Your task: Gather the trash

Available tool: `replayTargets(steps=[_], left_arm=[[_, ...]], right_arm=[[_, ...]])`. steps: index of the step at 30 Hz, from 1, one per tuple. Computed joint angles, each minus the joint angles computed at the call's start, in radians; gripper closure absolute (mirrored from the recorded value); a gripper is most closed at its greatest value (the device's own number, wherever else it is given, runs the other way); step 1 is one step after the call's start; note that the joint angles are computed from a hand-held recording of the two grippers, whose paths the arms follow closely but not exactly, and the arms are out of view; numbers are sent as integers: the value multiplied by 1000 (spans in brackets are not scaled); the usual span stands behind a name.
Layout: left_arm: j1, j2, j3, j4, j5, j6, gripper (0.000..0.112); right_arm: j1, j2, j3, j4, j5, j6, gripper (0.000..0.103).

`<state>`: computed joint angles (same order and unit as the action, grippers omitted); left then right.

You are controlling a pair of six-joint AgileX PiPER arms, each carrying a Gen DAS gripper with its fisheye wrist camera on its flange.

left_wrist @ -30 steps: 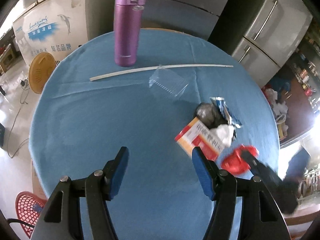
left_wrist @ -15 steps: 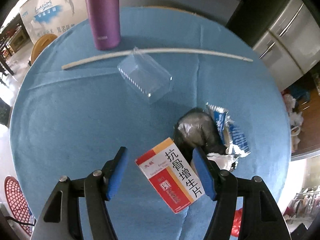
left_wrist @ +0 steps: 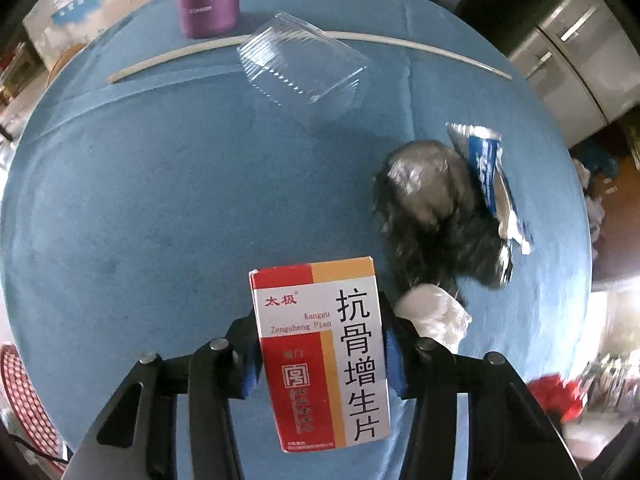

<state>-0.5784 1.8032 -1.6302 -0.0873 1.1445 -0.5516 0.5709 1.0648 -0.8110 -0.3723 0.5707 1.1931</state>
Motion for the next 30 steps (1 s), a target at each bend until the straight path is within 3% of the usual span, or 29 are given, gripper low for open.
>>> replayTargets(steps=[8, 12, 17, 21, 25, 30], left_arm=[[-53, -282, 269, 172, -57, 62, 62], [-61, -436, 415, 201, -44, 139, 62], [-52, -498, 512, 161, -33, 217, 61], [-23, -504, 568, 108, -51, 285, 60], [17, -538, 596, 59, -71, 319, 50], [-89, -642, 618, 171, -49, 199, 47]], right_arm=[[130, 48, -52, -87, 24, 112, 60], [165, 87, -72, -1, 3, 68, 60], [240, 170, -112, 34, 43, 71, 60], [265, 242, -155, 84, 83, 46, 53], [264, 263, -190, 118, 119, 18, 44], [279, 244, -195, 81, 141, 45, 40]])
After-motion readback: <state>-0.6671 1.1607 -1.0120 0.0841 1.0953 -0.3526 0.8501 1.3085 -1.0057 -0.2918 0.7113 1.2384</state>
